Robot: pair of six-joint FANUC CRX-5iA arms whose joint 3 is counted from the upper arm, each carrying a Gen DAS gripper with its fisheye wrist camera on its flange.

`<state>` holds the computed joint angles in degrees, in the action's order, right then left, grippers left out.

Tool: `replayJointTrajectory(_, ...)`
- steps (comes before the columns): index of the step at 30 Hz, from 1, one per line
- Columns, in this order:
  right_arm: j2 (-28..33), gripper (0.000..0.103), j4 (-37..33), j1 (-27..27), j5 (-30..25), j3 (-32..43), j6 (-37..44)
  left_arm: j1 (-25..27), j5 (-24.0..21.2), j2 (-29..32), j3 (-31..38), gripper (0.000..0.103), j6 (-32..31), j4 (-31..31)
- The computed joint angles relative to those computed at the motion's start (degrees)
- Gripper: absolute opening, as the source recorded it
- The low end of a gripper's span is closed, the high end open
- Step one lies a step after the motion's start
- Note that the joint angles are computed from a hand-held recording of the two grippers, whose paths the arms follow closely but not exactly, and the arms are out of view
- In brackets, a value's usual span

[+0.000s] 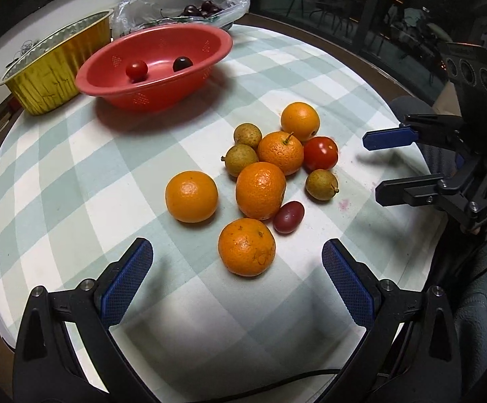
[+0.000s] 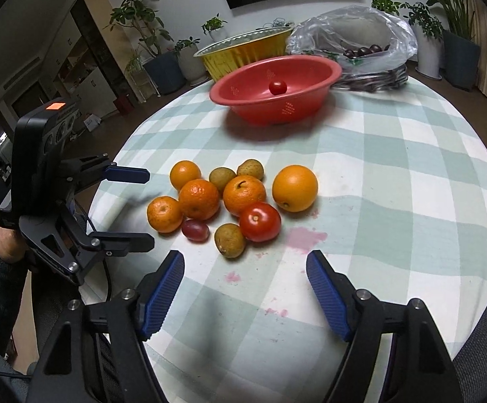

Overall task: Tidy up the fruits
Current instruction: 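Move both open tools back to the fruit pile, then grasp an orange mandarin with the left tool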

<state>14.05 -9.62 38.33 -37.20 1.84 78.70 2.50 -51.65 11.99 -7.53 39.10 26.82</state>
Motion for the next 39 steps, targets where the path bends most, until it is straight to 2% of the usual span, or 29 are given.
replayJointTrajectory(4, 0.1, 0.076, -0.3, -0.2, -0.3, 0.1, 0.3, -0.2, -1.1, 1.0, 1.3, 0.090, 0.3, -0.7)
replayJointTrajectory(9, 0.3, 0.074, -0.5, -0.2, -0.4, 0.2, 0.7, -0.4, -2.2, 2.1, 2.7, 0.065, 0.5, -1.4)
replayJointTrajectory(12, 0.3, 0.073, -0.5, -0.2, -0.4, 0.2, 0.7, -0.8, -2.8, 2.5, 3.2, 0.055, 1.0, -2.1)
replayJointTrajectory(17, 0.4, 0.071, -0.6, -0.1, -0.6, 0.4, 1.0, -1.2, -3.4, 2.8, 3.7, 0.049, 1.6, -3.3)
replayJointTrajectory(18, 0.4, 0.070, -0.5, -0.1, -0.6, 0.4, 1.0, -1.2, -3.6, 2.9, 3.8, 0.042, 1.5, -3.2)
replayJointTrajectory(20, 0.6, 0.070, -0.6, 0.0, -0.8, 0.5, 1.1, -1.3, -3.7, 3.1, 3.9, 0.037, 1.8, -3.5)
replayJointTrajectory(29, 1.6, 0.065, -0.6, 0.4, -1.7, 1.5, 2.0, -1.6, -2.3, 2.6, 3.0, 0.034, 2.3, -3.4)
replayJointTrajectory(39, 4.1, 0.051, 2.0, 1.8, -3.5, 3.7, 0.5, -0.9, 0.3, -0.4, -1.2, 0.034, 3.8, -0.4)
